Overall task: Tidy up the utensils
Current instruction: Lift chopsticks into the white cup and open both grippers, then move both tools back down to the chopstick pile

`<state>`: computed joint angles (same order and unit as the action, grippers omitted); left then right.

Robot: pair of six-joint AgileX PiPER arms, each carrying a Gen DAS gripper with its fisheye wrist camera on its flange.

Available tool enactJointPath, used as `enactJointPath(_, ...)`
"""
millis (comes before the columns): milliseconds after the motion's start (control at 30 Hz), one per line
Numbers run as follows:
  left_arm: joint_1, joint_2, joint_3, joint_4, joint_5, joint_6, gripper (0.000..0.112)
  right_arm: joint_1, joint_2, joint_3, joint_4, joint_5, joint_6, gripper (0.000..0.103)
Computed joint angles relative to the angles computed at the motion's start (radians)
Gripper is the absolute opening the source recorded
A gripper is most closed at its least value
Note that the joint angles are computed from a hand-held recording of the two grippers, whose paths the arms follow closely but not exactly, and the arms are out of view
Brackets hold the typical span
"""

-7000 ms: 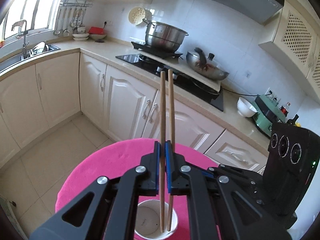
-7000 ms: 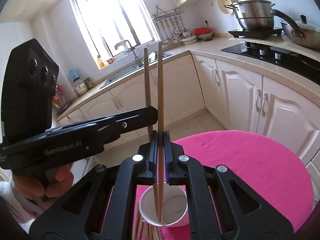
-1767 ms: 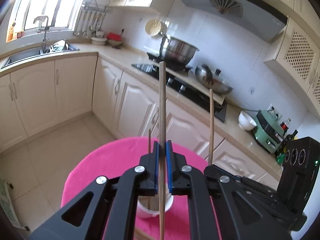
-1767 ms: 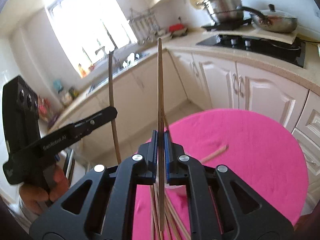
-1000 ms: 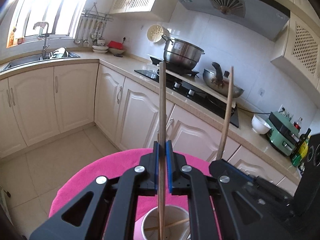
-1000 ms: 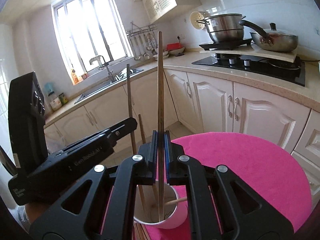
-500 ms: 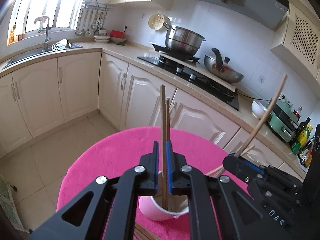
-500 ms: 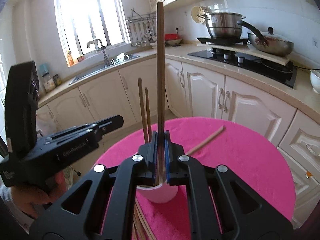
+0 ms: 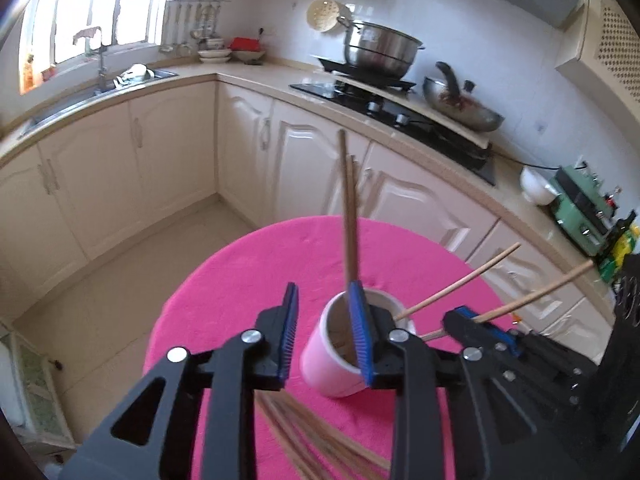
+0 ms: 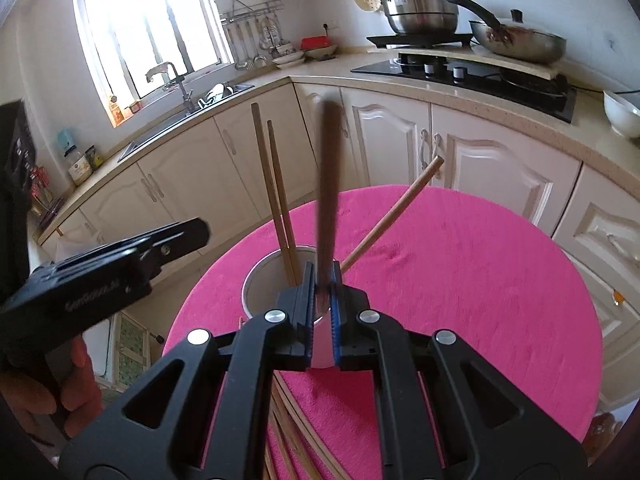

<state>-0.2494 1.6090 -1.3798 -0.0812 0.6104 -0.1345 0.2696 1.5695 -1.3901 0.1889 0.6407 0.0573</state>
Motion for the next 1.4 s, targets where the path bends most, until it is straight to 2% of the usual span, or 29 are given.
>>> enactJointPath(67, -0.005, -0.014, 0.006, 0.063, 0.014, -0.054, 0.031, 0.009, 0.001, -0.01, -0.024, 0.013, 0.03, 0.01)
enactJointPath(167, -0.014, -0.043, 0.025, 0.181, 0.032, -0.163, 0.035, 0.03, -0.013, -0.009, -0.07, 0.011, 0.074, 0.034)
enactJointPath(200, -0.022, -0.053, 0.033, 0.244, 0.044, -0.221, 0.036, 0.04, -0.021, -0.005, -0.092, 0.005, 0.092, 0.049)
enactJointPath(233, -0.025, -0.063, 0.04, 0.28, 0.053, -0.252, 0.036, 0.045, -0.028, -0.001, -0.105, -0.003, 0.101, 0.05)
enactJointPath(333, -0.045, -0.103, 0.081, 0.432, 0.073, -0.385, 0.039, 0.06, -0.04, -0.004, -0.132, 0.008, 0.115, 0.05)
enactJointPath(533, -0.063, -0.157, 0.142, 0.562, 0.116, -0.51, 0.041, 0.085, -0.079, 0.008, -0.19, 0.028, 0.167, 0.056)
enactJointPath(767, -0.069, -0.212, 0.221, 0.56, 0.162, -0.519, 0.042, 0.105, -0.158, 0.044, -0.259, 0.068, 0.208, 0.058)
enactJointPath(1067, -0.118, -0.21, 0.291, 0.606, 0.203, -0.6, 0.042, 0.069, -0.207, 0.141, -0.234, 0.11, 0.171, 0.058)
enactJointPath(1200, -0.115, -0.169, 0.286, 0.542, 0.217, -0.584, 0.042, 0.062, -0.192, 0.186, -0.206, 0.111, 0.136, 0.058)
enactJointPath(1400, -0.051, -0.097, 0.298, 0.315, 0.2, -0.46, 0.042, 0.046, -0.156, 0.246, -0.152, 0.102, 0.05, 0.058)
